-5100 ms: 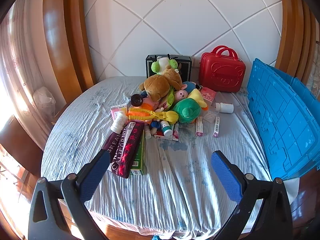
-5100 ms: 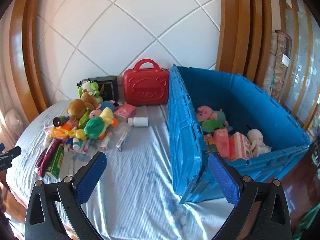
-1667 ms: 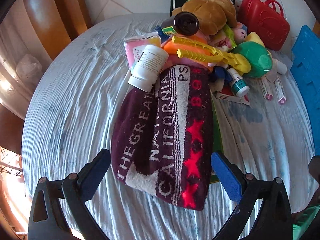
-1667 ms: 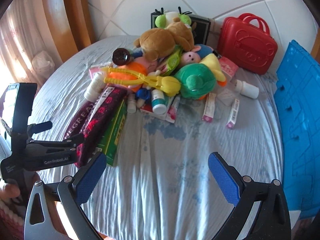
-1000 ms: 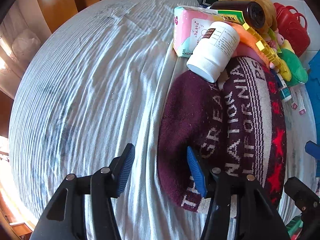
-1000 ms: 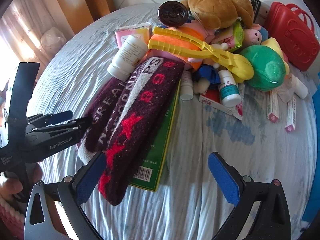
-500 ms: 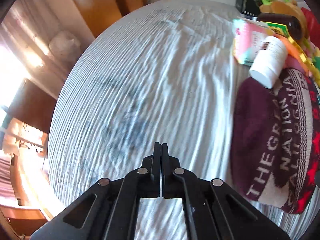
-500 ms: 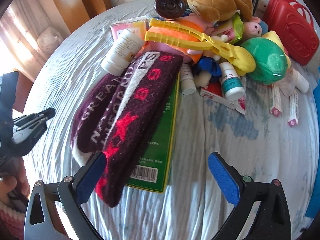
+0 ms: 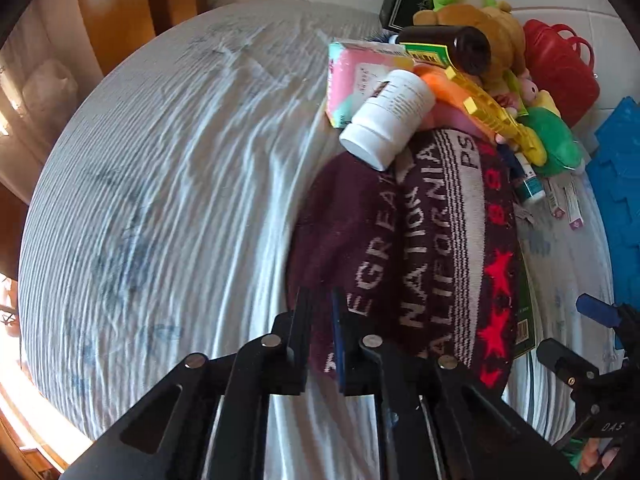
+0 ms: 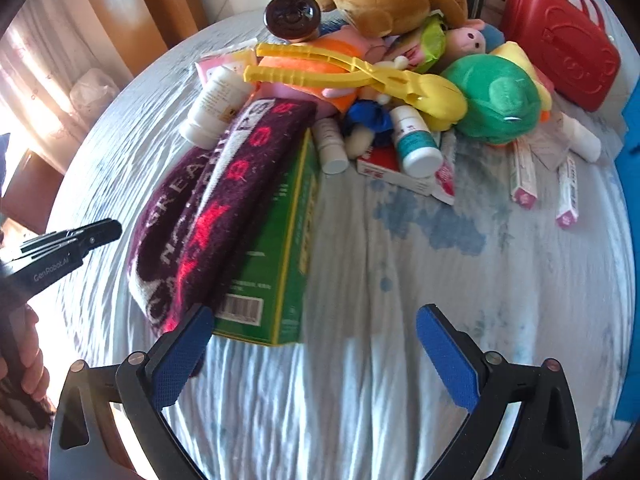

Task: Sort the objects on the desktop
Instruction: 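Lift the maroon scarf with the left tool while the right tool grasps the green medicine box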

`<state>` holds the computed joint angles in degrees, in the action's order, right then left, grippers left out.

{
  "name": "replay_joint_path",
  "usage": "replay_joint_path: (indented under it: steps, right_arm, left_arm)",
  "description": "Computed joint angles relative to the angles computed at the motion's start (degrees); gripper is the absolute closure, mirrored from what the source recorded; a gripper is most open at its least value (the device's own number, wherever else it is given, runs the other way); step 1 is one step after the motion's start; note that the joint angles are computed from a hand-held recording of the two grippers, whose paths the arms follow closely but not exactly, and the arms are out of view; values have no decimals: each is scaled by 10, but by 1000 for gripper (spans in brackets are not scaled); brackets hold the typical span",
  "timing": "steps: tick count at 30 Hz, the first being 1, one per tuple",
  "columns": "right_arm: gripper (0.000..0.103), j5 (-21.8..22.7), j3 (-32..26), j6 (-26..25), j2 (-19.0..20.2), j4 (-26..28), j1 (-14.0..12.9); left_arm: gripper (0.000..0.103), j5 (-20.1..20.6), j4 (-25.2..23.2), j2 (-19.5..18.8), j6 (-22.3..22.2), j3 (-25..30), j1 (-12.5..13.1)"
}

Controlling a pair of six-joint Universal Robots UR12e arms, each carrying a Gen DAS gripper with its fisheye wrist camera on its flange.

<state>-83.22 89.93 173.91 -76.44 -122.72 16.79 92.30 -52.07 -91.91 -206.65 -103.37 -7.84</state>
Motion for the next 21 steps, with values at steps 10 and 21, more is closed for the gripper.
replay_joint_path:
  steps: [10, 21]
  right_arm:
    - [0, 31, 9, -29, 23, -13, 9]
    - [0, -48, 8, 67, 23, -41, -32]
  left_arm:
    - [22, 14, 13, -22, 8, -3, -10]
    - [5, -3, -6, -31, -15, 13, -5]
